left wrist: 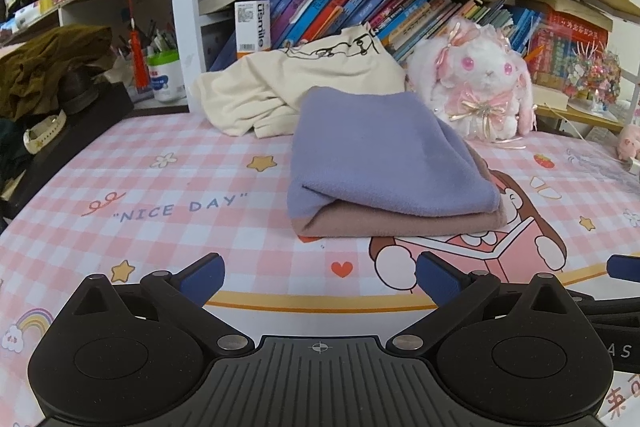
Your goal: Fold clothes
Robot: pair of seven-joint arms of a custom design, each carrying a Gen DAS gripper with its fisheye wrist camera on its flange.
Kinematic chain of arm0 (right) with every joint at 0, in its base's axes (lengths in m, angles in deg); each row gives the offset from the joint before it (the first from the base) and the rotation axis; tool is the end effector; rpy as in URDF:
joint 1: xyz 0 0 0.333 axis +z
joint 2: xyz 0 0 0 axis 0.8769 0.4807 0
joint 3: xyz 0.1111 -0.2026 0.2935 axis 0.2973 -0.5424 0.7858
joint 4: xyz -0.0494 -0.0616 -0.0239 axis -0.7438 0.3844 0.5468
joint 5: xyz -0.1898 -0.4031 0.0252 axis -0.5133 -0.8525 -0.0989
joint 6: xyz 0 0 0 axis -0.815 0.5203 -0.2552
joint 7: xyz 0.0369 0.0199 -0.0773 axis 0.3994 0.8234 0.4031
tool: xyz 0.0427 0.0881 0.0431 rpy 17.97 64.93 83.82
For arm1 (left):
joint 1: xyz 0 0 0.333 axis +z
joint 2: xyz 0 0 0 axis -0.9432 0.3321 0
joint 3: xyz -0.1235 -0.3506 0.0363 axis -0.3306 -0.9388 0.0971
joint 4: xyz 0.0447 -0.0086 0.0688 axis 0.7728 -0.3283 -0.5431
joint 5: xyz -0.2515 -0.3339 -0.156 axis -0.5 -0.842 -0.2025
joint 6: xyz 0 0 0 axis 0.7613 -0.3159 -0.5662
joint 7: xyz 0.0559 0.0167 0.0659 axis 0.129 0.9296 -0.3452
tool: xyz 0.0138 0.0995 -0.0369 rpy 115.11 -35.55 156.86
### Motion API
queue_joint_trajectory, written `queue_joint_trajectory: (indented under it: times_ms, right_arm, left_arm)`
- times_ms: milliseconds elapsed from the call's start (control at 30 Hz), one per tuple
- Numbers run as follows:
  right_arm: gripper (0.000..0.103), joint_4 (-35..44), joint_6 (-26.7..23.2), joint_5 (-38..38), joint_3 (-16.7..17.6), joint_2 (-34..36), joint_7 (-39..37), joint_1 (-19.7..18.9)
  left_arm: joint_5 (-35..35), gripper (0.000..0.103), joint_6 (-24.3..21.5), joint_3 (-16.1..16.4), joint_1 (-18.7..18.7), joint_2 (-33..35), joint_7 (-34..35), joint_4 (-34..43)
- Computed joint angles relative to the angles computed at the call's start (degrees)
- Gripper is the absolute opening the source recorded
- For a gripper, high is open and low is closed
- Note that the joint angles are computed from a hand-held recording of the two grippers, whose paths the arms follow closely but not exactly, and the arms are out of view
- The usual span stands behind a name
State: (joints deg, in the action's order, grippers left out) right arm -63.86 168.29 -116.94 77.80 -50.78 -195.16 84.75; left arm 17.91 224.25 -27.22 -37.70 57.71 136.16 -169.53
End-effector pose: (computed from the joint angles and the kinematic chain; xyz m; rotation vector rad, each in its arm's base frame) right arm 0.3811 0.3393 0.4282 -1.6549 1.7732 -0.8116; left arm 0.4184 -0.2733 0.4400 -1.5345 1.8153 -0.8873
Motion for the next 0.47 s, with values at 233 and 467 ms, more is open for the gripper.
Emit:
queue_joint_trajectory:
  times_ms: [233, 467]
  right_arm:
    - [0.091, -0.18, 0.14, 0.21, -0.08, -0.10, 0.10, -0.04]
    - [0.091, -0.23, 0.56, 1.03, -0.13, 0.05, -0.25, -0.16]
  left_arm:
    - [0.85, 0.103, -1.36, 1.22, -1.38, 1.10, -0.21, 0.32]
    - [2.74, 0.103, -1.95, 2.62, -2.60, 1.85, -1.25, 0.48]
